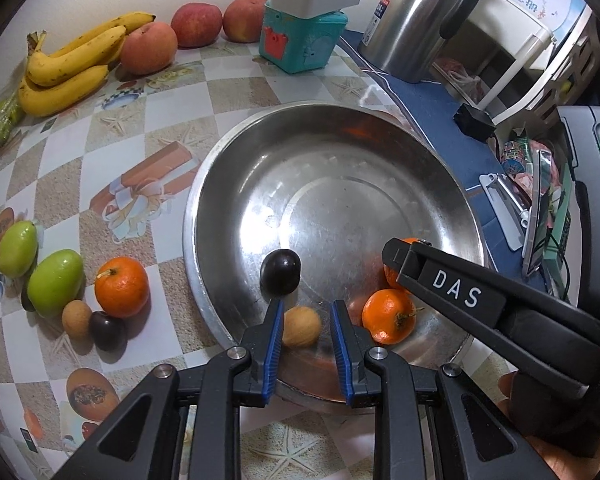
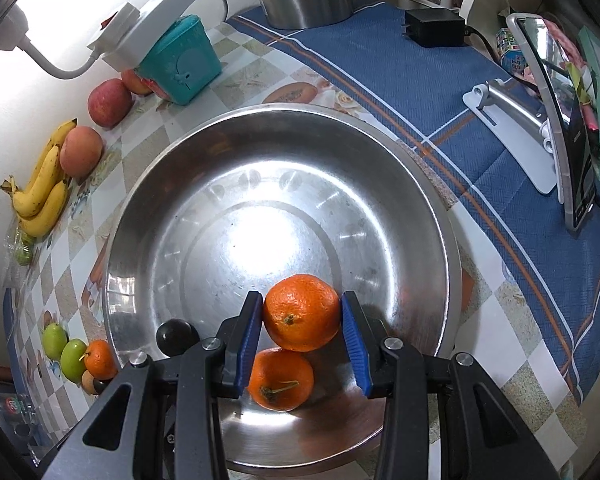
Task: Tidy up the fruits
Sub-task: 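Open the left tool over the steel bowl while the right tool releases the tangerine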
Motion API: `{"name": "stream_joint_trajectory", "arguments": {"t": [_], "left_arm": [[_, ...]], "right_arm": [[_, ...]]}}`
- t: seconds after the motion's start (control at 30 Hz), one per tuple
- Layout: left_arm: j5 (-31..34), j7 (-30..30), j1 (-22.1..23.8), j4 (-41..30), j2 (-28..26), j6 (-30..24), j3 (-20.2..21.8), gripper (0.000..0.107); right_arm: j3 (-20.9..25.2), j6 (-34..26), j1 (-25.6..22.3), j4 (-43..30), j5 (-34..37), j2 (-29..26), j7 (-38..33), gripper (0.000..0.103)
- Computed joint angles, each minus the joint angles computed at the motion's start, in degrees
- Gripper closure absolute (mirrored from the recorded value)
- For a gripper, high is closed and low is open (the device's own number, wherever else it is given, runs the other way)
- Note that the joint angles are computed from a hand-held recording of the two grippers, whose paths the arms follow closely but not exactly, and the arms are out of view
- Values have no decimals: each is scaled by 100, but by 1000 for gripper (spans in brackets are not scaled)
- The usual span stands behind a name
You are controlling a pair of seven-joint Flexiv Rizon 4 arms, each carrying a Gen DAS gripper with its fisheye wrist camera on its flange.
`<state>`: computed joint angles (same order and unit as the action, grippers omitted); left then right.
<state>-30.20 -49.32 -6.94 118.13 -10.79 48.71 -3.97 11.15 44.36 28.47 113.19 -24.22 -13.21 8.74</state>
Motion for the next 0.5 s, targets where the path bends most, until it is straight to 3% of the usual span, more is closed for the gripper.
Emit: {"name": "stream_joint_trajectory", "arguments": {"t": [0.23, 0.37, 0.5], "left_arm": [[-85, 42, 27, -7, 19, -29, 1, 79], [-164, 101, 47, 4, 57, -52, 13, 74], [-245, 101, 83, -33, 75, -121, 36, 73]], "right_arm": [[-3, -103, 15, -25, -46, 9, 32, 61], [-20, -170, 35, -27, -193, 53, 105, 51], [-31, -102, 25, 30, -360, 119, 246, 51]]}}
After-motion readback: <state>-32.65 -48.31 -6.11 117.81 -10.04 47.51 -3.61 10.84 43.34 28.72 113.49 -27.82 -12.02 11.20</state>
